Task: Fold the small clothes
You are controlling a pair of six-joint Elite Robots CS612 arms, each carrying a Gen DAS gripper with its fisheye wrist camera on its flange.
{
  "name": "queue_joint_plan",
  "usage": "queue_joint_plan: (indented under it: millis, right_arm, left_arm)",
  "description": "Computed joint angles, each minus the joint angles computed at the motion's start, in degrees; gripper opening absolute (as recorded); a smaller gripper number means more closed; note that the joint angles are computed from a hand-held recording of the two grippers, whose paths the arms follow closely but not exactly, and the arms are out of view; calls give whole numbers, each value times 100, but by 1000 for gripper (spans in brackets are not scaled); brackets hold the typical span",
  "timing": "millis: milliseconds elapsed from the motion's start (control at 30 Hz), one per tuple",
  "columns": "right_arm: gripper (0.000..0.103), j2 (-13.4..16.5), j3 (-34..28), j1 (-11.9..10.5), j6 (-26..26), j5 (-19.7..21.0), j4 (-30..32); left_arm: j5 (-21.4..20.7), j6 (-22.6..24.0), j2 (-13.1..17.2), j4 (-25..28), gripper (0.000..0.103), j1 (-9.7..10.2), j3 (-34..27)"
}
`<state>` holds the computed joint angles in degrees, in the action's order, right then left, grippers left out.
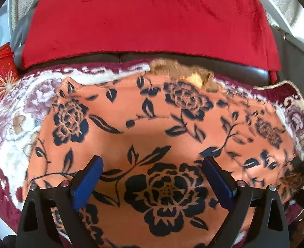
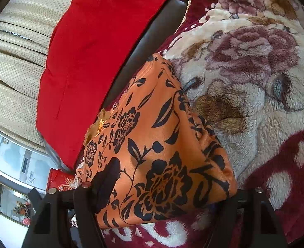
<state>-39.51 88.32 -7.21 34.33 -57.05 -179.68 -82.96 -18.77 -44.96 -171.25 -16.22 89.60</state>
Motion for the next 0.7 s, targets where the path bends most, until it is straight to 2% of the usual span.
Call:
queue_joint_plan:
  millis: [33, 67, 200, 300, 367, 500, 533, 567, 600, 700]
  right_arm:
    - [72, -2, -12, 12, -52, -52, 27]
    - [68, -6, -5, 13, -87, -78, 34]
    - [44, -12, -59, 44, -322, -276, 266]
    - [44, 1, -63, 23, -255, -221, 277]
    - [50, 12, -54, 16, -144, -203, 198]
    - [49, 18, -78, 38, -161, -263, 217]
    - [46, 14, -95, 46, -251, -293, 279]
    - [29, 6, -116, 63, -324, -356, 340]
    - [18, -1, -142, 70, -432, -342, 425]
    - [12, -129, -148, 172, -710, -669, 405]
  left_arm:
    - [-42, 11, 44, 109, 98, 10, -51]
    - [3, 27, 59, 0, 99, 4, -33]
    - [15, 41, 42, 58, 100, 6, -49]
    - [3, 61, 35, 65, 100, 13, -48]
    - [-3, 85, 81, 86, 100, 13, -112]
    - [7, 75, 60, 51, 100, 10, -65]
    - [11, 74, 56, 45, 100, 8, -60]
    - [-10, 92, 102, 24, 100, 18, -91]
    - [-27, 94, 105, 24, 100, 23, -97]
    - [-329, 35, 70, -77, 100, 111, -57]
